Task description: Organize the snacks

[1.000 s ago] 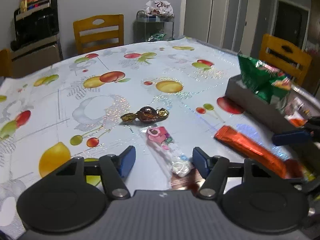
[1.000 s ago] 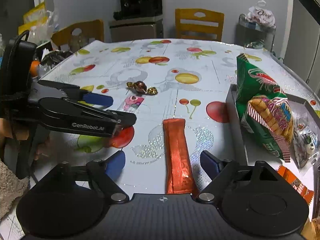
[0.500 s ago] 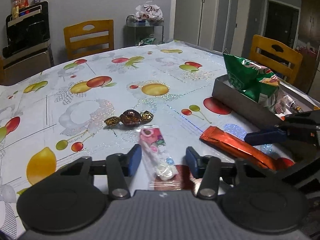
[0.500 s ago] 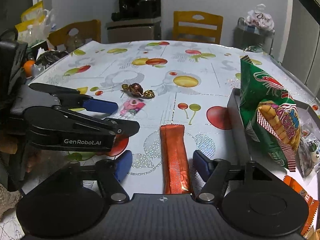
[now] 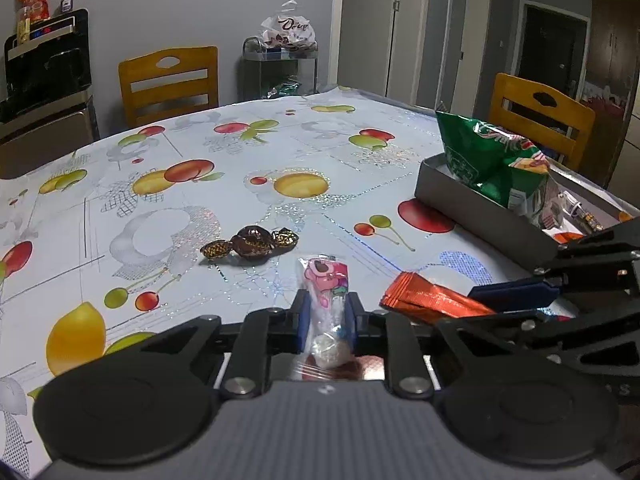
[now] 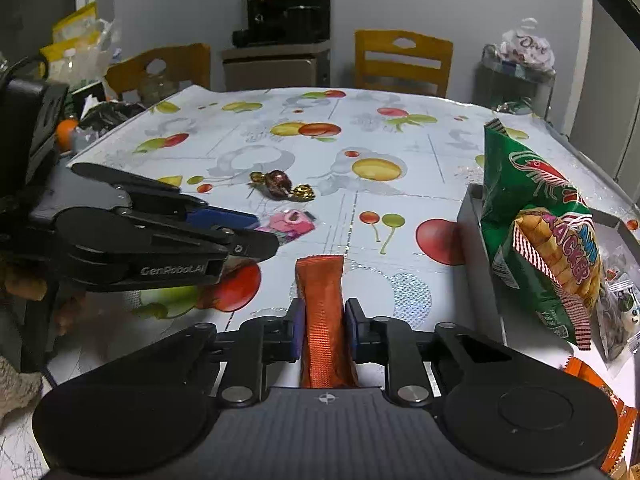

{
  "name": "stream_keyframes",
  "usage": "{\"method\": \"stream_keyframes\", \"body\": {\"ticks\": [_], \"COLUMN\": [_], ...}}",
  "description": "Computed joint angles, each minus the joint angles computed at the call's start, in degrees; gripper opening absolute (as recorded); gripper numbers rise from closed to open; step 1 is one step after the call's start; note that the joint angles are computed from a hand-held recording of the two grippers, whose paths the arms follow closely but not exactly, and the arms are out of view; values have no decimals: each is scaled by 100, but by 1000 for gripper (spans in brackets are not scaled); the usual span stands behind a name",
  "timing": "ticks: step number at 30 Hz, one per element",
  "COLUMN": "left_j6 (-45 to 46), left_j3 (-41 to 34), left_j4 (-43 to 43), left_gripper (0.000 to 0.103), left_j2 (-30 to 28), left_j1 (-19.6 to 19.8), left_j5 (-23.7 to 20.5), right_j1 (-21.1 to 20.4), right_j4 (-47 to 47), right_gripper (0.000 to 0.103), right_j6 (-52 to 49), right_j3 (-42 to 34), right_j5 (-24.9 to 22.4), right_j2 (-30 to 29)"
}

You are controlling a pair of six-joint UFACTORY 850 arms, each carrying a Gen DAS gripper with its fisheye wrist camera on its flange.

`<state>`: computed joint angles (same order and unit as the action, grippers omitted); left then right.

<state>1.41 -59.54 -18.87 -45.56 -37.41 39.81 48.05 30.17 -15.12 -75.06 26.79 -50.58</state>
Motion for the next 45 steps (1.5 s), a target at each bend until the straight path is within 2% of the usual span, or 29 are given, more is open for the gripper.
{"method": "stream_keyframes", "body": {"ticks": [7, 14, 18, 25, 31, 37, 41, 43, 45], "left_j6": [253, 990, 907, 401, 168, 354, 406, 380, 269], "left_j3": [-1, 61, 302, 992, 1342, 1189, 1209, 1311, 1448], "left_j4": [-85, -968, -1207, -1458, -1321, -1386, -1421, -1288, -1108], "left_gripper": [14, 14, 14, 13, 13, 13, 13, 16, 30], "left_j2": [7, 133, 318, 784, 1031, 907, 924, 997, 1078], "left_j1": [-31, -287, -489, -880, -1120, -1265, -1306, -1329, -1352], "left_j5": [-21, 80, 235, 510, 310, -126, -139, -73, 88], "right_j1": [94, 165, 93, -4, -95, -87, -73, -81, -103], "right_j4": [-291, -967, -1481, -1930, -2279, -2485, -2436, -2392, -2482], "right_gripper": [23, 23, 23, 23, 23, 23, 23, 24, 25], "right_j6": [301, 990, 1503, 1794, 2010, 1881, 1736, 1690, 1784], "right_j3": [566, 1321, 1591, 1813, 1850, 1732, 1724, 1728, 1740], "right_j5": [297, 758, 955, 1340, 1325, 895, 774, 739, 752], "right_j2": [350, 736, 871, 968, 954, 882, 881, 873, 863]}}
